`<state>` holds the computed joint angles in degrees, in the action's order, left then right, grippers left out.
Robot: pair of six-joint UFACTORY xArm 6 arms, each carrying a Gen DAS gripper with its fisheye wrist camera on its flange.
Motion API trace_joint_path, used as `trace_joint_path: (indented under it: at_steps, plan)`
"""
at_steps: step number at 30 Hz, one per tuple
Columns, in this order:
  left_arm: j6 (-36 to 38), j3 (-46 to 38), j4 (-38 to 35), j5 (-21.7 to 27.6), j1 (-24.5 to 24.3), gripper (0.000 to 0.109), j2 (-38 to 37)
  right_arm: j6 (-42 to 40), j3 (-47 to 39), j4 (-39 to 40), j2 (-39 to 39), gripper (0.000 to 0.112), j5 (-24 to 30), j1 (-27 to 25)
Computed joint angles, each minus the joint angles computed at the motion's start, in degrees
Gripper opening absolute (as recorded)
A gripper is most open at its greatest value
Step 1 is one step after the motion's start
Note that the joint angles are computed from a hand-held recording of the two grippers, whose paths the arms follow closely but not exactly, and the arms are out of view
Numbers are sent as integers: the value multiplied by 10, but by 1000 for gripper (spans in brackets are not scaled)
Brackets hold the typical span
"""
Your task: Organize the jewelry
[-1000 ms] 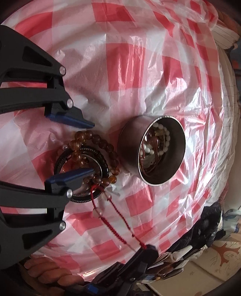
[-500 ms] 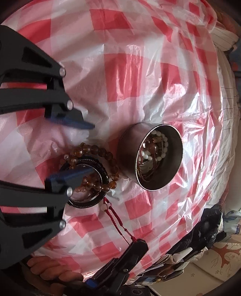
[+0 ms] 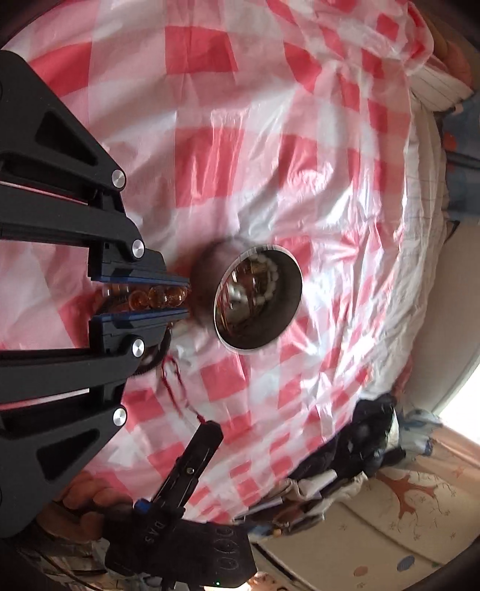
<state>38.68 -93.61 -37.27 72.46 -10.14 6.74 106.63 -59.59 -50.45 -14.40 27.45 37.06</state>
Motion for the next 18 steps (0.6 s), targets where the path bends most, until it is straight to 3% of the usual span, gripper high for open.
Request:
trace_joint_path:
  at_steps: [2,4,5,6,10,12,16,17,18]
  plan:
    - [-23,0,50,-11,-13,12,8,-64,-9,89,11,6,57,6]
    - [-35,3,75,-11,-21,24,12,-67,2,122,9,24,66,3]
    - [-36,9,84,-17,-25,30,9,-54,6,122,5,41,76,3]
    - [-36,18,93,-28,-27,39,6,-50,7,118,2,43,85,5]
    - [-39,27,105,-44,-27,48,2,-62,7,124,3,45,84,3]
    - [-43,31,116,-54,-28,49,2,-109,4,171,16,50,67,-1]
    - [-27,60,145,-86,-43,50,-10,-232,-29,265,59,50,54,5]
    - [-17,73,157,-102,-49,50,-19,-254,-41,277,69,46,69,9]
    - [-9,80,160,-107,-53,35,-24,-263,-45,282,73,35,74,11]
